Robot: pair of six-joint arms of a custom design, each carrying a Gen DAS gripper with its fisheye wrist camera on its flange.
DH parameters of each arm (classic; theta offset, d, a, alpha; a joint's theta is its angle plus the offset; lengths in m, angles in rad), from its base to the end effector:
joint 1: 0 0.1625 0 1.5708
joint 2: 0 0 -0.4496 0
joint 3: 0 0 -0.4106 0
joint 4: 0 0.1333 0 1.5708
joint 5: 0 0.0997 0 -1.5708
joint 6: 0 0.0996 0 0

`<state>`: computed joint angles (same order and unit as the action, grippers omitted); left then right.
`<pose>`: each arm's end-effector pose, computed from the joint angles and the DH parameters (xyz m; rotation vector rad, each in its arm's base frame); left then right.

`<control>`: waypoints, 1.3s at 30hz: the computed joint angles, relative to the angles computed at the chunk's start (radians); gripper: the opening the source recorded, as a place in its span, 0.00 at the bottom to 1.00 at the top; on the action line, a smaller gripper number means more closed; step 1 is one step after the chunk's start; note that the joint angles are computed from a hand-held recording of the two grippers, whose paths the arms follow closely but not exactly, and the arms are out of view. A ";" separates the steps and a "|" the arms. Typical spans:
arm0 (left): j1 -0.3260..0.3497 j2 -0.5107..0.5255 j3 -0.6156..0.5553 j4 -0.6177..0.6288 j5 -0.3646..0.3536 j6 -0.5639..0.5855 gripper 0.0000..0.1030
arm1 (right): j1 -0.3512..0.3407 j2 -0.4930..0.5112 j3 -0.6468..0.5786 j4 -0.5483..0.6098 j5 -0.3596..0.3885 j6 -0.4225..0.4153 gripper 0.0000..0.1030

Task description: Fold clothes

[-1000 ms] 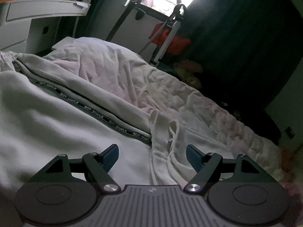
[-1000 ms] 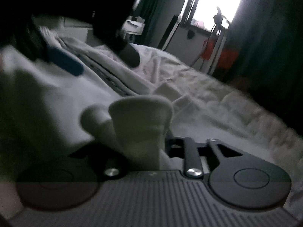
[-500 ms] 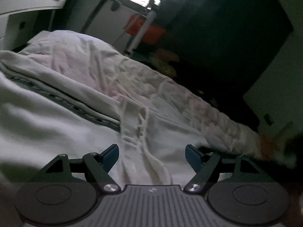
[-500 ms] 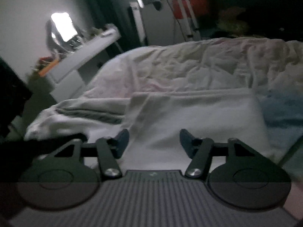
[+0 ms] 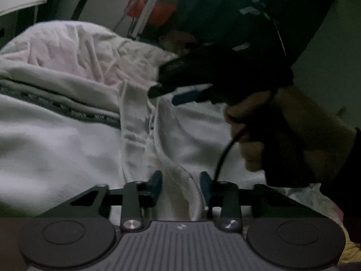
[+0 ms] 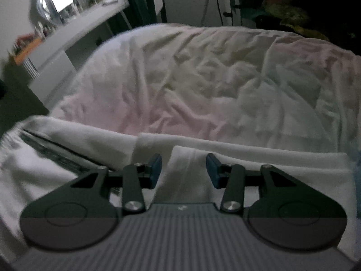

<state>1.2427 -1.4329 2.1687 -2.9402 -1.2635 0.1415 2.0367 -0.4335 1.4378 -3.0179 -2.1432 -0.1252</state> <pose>-0.0073 -0.5286 0.3148 0.5040 2.7072 -0.9374 0.4098 -0.6383 -0.0280 0.5851 -2.5054 0.6976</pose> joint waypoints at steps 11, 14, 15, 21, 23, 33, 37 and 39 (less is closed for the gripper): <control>-0.003 -0.022 0.030 -0.045 -0.008 -0.020 0.06 | 0.032 0.026 0.008 -0.105 -0.041 -0.111 0.13; -0.002 -0.037 0.041 -0.056 -0.005 -0.044 0.06 | 0.030 0.027 0.016 -0.133 -0.017 -0.112 0.13; 0.003 -0.036 0.036 -0.041 -0.003 -0.058 0.06 | 0.027 0.031 0.014 -0.126 -0.018 -0.108 0.13; -0.014 -0.026 0.030 -0.002 0.061 -0.030 0.11 | 0.007 0.073 0.013 -0.184 -0.028 -0.133 0.15; -0.028 -0.033 0.041 -0.022 0.086 -0.007 0.33 | 0.012 0.061 0.031 -0.216 -0.032 -0.131 0.16; -0.173 -0.111 0.158 -0.284 0.273 0.184 0.82 | 0.090 -0.136 0.318 -0.566 -0.085 -0.130 0.76; -0.246 -0.160 0.210 -0.362 0.325 0.233 0.85 | 0.147 -0.218 0.477 -0.718 -0.138 -0.120 0.79; -0.271 -0.185 0.235 -0.366 0.337 0.238 0.89 | 0.173 -0.244 0.544 -0.775 -0.158 -0.118 0.79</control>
